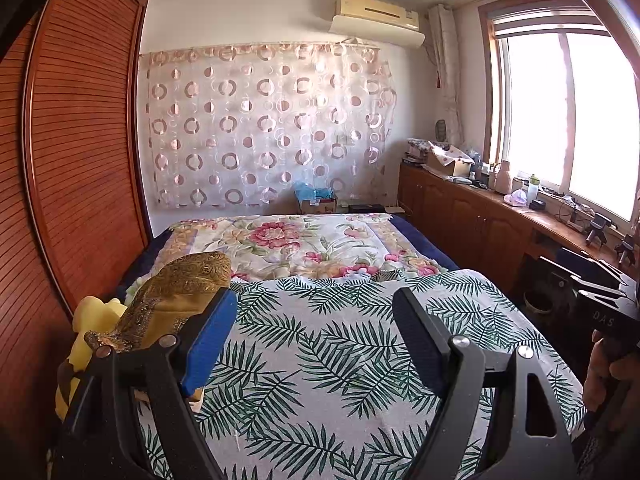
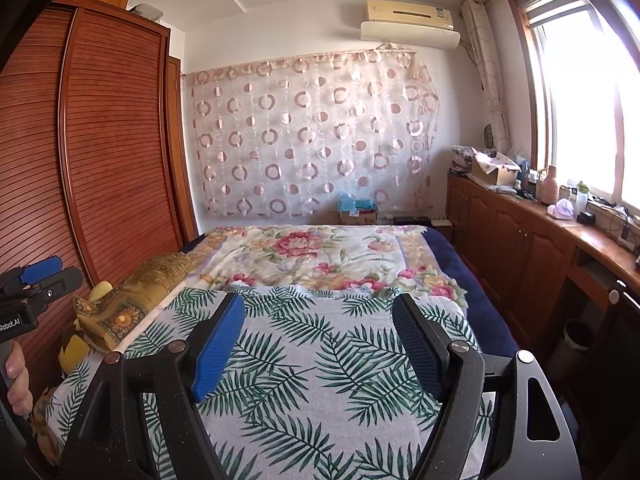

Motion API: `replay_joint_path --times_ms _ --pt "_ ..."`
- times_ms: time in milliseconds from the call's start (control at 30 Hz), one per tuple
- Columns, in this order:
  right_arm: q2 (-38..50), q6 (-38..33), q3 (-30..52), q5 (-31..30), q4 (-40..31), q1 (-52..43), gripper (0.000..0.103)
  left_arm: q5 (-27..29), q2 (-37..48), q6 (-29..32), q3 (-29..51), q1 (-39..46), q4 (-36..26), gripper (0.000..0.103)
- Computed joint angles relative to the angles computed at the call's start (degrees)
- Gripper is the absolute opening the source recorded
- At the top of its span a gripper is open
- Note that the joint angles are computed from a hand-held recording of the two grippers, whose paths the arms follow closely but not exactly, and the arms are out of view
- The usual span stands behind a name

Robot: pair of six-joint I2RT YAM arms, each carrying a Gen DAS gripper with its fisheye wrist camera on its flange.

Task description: Fold small clothes

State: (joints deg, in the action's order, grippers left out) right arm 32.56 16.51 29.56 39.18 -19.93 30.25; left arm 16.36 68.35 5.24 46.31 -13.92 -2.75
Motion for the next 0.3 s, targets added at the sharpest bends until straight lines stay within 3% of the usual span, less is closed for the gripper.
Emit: replay_joint_path --times_ms 300 --pt "0.13 0.26 0.23 0.43 -0.03 0.41 0.078 -0.08 -0.01 0.06 -0.25 -0.01 0.31 0.081"
